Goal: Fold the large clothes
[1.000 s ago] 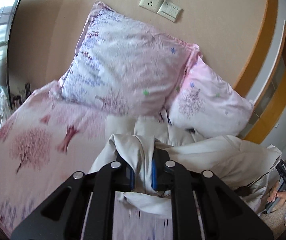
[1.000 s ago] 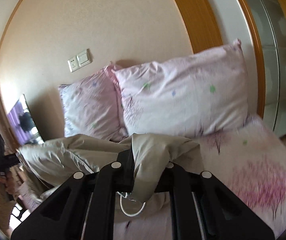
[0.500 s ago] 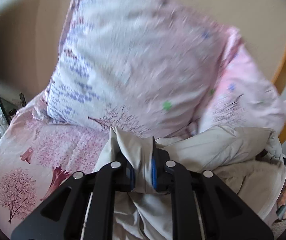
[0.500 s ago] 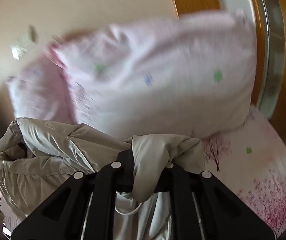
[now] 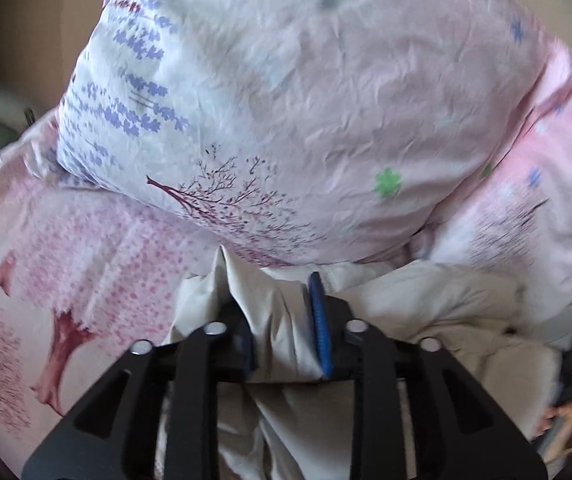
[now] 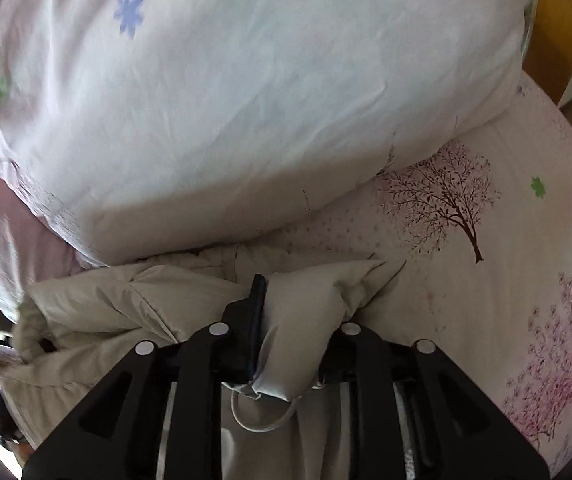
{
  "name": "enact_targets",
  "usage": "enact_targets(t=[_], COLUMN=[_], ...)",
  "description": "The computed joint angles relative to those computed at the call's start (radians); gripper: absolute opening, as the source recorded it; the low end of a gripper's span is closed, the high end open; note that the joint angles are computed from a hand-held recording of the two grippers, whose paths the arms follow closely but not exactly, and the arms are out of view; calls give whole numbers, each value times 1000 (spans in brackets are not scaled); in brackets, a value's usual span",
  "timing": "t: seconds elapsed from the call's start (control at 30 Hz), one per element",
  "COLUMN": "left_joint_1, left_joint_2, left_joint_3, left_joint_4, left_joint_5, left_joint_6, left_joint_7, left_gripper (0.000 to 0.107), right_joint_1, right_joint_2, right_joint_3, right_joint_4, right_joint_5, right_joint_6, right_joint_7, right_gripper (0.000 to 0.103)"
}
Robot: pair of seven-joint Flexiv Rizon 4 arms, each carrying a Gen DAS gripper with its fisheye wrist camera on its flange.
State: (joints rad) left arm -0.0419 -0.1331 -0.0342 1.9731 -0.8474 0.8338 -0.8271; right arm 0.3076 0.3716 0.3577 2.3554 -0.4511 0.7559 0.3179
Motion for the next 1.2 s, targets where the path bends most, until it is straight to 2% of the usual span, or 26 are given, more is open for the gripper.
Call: enact_targets(t=[0.03,0.1,0.13,0.17,0.2,0.27,0.33,0.43,0.47,0.5,0.53,0.57,0.6,0.63,0.73,0.87,1.0,1.1,1.2], left_joint_1=[18,37,43,40,33,29,21,-16,-32,-47,-79,-99,-116,-138,-185,-218,-227,-232,-226], left_joint_2=[3,14,27,45,64,114,151,249,275,300,340,364,382,406,437,412,380,349,293], left_joint_3=[0,8,14,19,23,41,57,75,78,83,75,80,84,80,79,67,72,55,37], left_joint_4=[-4,0,9,22,35,60,78,154,177,201,255,284,307,342,400,415,397,389,364], left_joint_5=[-68,-172,-227,-261,-298,-365,-378,-362,-347,-335,-350,-342,-335,-328,-298,-275,-278,-265,-209], left_joint_6=[-50,-99,-104,-78,-47,-42,-47,-20,-4,-4,42,45,49,68,85,157,164,216,270], left_joint_7=[24,51,73,97,131,216,261,368,398,433,493,526,553,587,632,612,582,566,502], left_gripper=[42,62,68,80,84,85,85,86,87,87,87,87,87,87,87,87,87,84,79], right_joint_1=[-8,-48,-60,-77,-86,-105,-119,-174,-191,-191,-186,-171,-139,-108,-33,46,96,130,174], right_joint_2=[23,95,112,145,159,189,213,276,298,303,280,234,185,130,-35,-199,-253,-273,-329], right_joint_3=[5,25,30,40,49,74,93,117,151,198,212,251,257,255,257,245,197,157,119], right_joint_4=[18,83,98,122,129,135,138,172,157,114,82,29,0,-23,-94,-180,-205,-215,-257], right_joint_5=[-14,-82,-96,-119,-131,-166,-198,-262,-269,-282,-302,-334,-370,-398,-464,-508,-534,-542,-461], right_joint_6=[24,122,149,190,202,207,206,262,197,70,8,-75,-94,-76,-60,-96,-111,-94,-148], right_joint_7=[18,94,113,144,155,173,187,290,312,294,264,180,124,65,-56,-141,-163,-149,-217], right_gripper=[28,33,37,39,45,52,64,70,70,70,70,69,63,54,39,33,30,30,30])
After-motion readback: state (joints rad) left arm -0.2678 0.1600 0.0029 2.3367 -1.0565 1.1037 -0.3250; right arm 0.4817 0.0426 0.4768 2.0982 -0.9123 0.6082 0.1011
